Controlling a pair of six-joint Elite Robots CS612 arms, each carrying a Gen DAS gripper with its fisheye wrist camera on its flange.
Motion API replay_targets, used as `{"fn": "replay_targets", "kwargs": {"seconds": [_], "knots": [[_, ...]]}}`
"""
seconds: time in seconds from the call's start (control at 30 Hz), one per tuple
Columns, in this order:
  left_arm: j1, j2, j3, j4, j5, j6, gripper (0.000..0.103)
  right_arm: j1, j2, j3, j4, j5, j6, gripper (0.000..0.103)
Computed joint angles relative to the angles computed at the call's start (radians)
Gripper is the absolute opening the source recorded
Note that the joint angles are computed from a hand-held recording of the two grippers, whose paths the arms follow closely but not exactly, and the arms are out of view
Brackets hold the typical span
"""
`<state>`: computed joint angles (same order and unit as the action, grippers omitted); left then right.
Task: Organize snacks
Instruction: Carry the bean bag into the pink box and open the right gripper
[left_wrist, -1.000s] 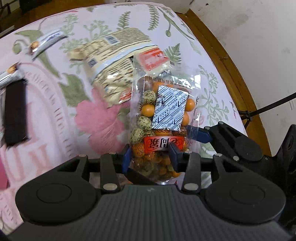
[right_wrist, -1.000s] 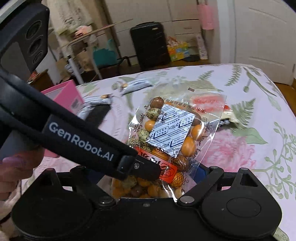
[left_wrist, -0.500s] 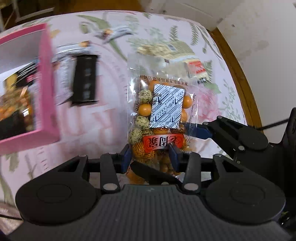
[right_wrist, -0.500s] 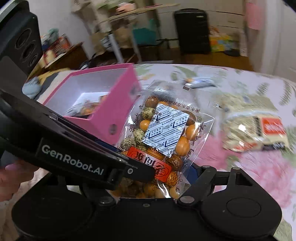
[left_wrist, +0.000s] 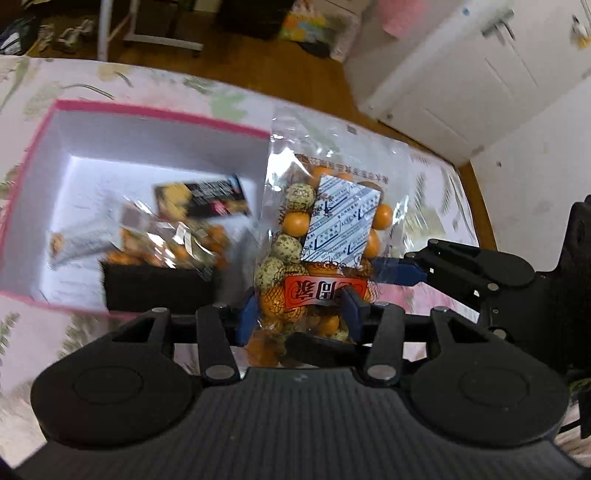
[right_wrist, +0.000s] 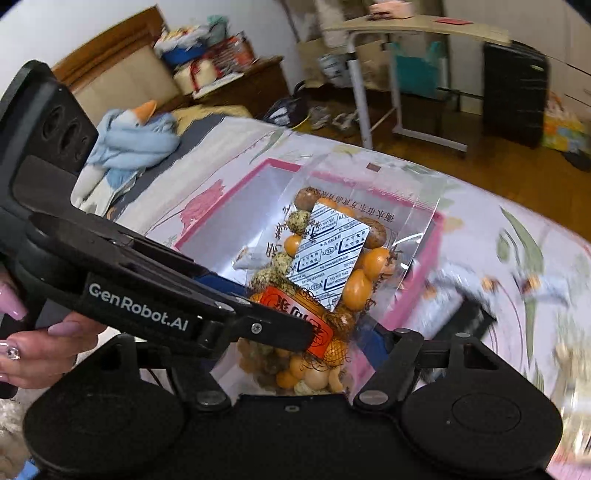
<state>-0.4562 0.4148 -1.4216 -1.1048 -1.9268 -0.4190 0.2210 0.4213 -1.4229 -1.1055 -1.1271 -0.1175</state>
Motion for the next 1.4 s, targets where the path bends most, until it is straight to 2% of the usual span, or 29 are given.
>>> {"fn": "replay_targets", "kwargs": {"seconds": [0.17,0.27,0.37,0.47,0.57,0.7,0.83,1.03,1.3,1.4], "knots": [[0.038,-0.025,0.086,-0.014,-0.088,-0.024,0.046,0.007,-0.107,0.183,0.097,-0.024,-0.079,0.071],[0.052,-0.030,0.121,-0.029,-0.103,-0.032,0.046,0.005,-0.130,0.243,0.100,-0.029,-0.062,0.071],[0.056,-0.032,0.146,-0.027,-0.078,-0.026,0.046,0.003,-0.140,0.306,0.082,0.005,-0.029,0.071],[0.058,-0.037,0.175,-0.015,-0.053,-0.021,0.046,-0.001,-0.123,0.321,0.071,0.038,-0.001,0.070],[0.054,-0.044,0.201,-0.009,-0.014,-0.013,0.046,0.001,-0.127,0.352,0.077,0.048,-0.007,0.070],[0.063,-0.041,0.219,-0.024,-0.028,-0.034,0.046,0.008,-0.146,0.404,0.063,0.023,-0.030,0.070],[0.054,-0.037,0.222,-0.030,0.027,-0.046,0.046,0.023,-0.149,0.429,0.025,-0.035,-0.054,0.070],[0.055,-0.033,0.216,0.007,0.062,-0.064,0.047,0.031,-0.161,0.474,0.049,-0.010,-0.059,0.070],[0.049,-0.030,0.186,0.022,0.196,-0.076,0.047,0.038,-0.173,0.524,0.018,0.061,-0.016,0.070],[0.044,-0.026,0.182,0.029,0.242,-0.079,0.049,0.047,-0.173,0.532,0.003,0.032,-0.026,0.071]]}}
